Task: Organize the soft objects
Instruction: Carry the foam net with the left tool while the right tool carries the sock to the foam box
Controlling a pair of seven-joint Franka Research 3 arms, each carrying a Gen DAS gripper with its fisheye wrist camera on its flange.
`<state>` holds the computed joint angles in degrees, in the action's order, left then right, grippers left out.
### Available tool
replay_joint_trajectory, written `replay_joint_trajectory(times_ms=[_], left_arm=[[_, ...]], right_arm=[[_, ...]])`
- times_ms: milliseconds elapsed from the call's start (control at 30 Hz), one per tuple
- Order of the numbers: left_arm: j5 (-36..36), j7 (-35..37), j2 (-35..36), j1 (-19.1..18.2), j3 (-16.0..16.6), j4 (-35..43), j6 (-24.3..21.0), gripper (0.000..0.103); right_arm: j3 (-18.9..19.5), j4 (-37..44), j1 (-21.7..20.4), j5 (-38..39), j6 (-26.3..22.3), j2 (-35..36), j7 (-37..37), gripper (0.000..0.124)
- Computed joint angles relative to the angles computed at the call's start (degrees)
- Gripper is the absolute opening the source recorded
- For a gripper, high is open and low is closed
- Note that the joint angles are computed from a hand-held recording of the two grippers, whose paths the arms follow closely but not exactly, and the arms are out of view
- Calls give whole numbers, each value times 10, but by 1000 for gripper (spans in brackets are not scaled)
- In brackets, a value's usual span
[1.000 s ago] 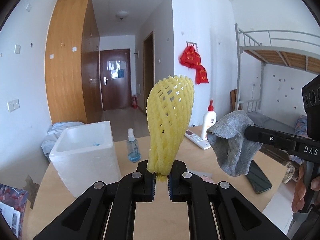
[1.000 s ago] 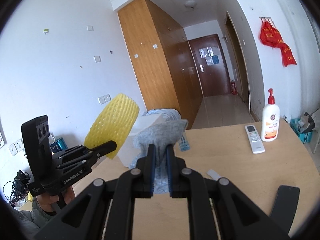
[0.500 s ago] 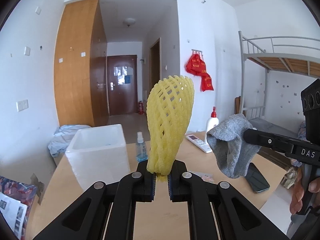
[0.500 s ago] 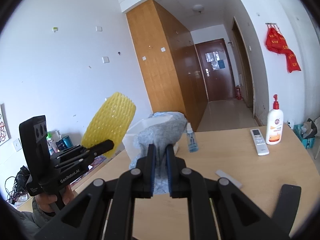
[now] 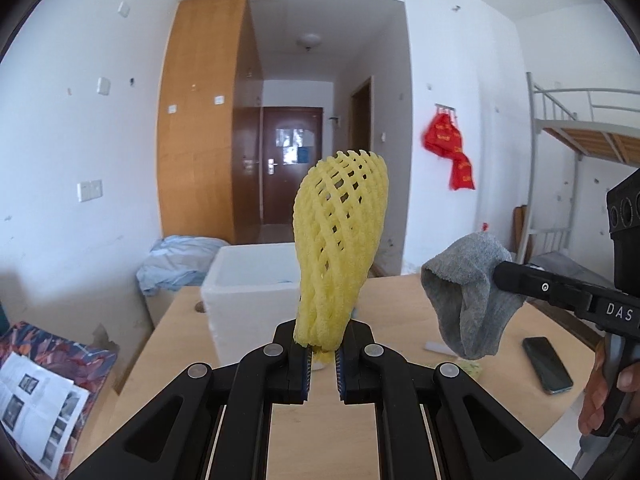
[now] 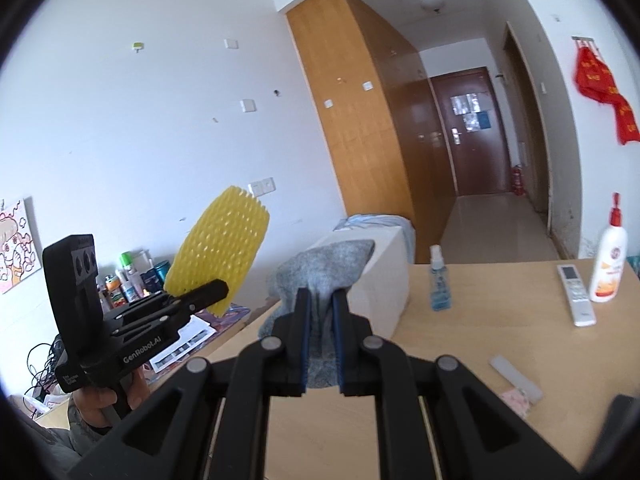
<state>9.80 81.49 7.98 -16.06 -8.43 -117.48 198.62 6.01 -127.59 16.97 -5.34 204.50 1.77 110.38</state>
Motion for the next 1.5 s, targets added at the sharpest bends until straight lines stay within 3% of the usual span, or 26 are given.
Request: replay_joint_trajectory(times_ms=[133,267,467,567,800,933,1233,1500], left_arm=[[-75,60,0,-44,36,2,-5,10],[-109,86,9,-56,46,13,-6,10],[-94,73,35,-46,46,49,-25,10],[-85,63,55,-55,62,78,-38,10],[-24,12,111,-28,50,163,-79,10],[8,-9,147,-10,35,219,-103,10],[56,-20,232,58,-46,348,-178,10],[49,1,304,60,-60,459,-234,10]], right_arm=[[6,23,-14,-59,-5,17,46,13],[17,45,-37,-112,-12,31,83,13],[42,88,-69,-151,-33,57,113,13],[69,115,-101,-183,-46,75,138,13],[161,189,-188,-211,-90,131,134,13],[194,227,-212,-197,-111,163,105,13],[176,319,-175,-138,-192,216,24,13],[148,382,-137,-94,-224,252,-36,13]])
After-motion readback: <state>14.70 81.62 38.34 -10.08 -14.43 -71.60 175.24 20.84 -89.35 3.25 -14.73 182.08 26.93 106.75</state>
